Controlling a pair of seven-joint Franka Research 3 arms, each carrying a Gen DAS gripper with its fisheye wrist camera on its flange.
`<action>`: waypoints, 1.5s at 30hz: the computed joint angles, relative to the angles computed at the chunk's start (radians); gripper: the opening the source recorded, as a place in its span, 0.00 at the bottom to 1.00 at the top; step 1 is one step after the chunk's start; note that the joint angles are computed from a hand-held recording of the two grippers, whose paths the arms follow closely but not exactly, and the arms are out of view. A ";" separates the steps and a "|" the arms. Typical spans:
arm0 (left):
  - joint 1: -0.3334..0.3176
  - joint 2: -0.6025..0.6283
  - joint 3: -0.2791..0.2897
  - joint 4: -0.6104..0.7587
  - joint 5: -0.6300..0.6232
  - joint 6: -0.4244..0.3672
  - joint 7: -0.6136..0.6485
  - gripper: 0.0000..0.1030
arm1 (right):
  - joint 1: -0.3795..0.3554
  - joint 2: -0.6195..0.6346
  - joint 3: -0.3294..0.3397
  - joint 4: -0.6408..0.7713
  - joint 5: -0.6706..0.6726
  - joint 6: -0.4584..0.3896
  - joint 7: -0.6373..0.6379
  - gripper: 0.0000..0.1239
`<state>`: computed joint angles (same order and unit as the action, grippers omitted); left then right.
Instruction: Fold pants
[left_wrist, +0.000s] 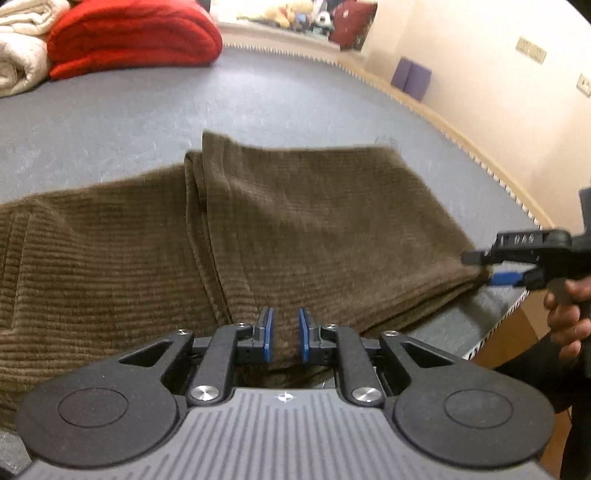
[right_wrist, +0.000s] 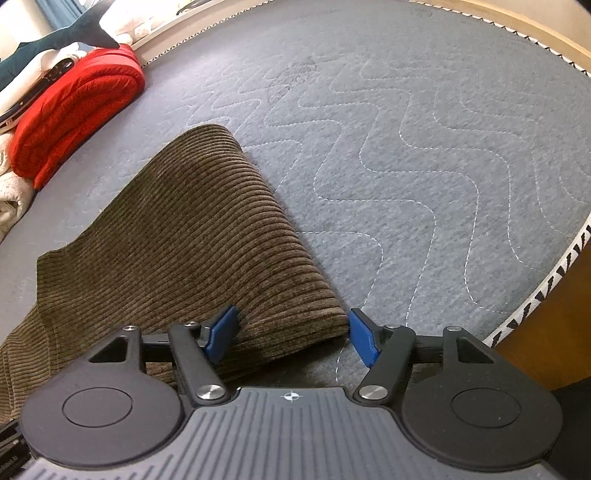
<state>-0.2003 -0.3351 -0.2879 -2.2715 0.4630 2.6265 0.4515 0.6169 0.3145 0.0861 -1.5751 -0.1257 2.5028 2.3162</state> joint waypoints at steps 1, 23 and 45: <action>0.002 -0.004 0.000 -0.003 0.005 0.007 -0.004 0.15 | 0.002 -0.002 -0.002 -0.001 -0.003 -0.001 0.007 0.53; -0.016 0.021 0.014 0.001 -0.068 -0.010 0.063 0.20 | 0.013 0.001 -0.016 -0.004 -0.069 0.008 0.081 0.54; -0.033 0.031 0.034 0.005 -0.106 0.019 0.092 0.37 | 0.038 -0.054 -0.031 -0.061 -0.171 0.119 0.106 0.23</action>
<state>-0.2331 -0.3040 -0.2542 -2.2665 0.3566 2.6455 0.5432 0.6545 0.2600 0.0556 -1.6364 -0.2967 2.6218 2.4223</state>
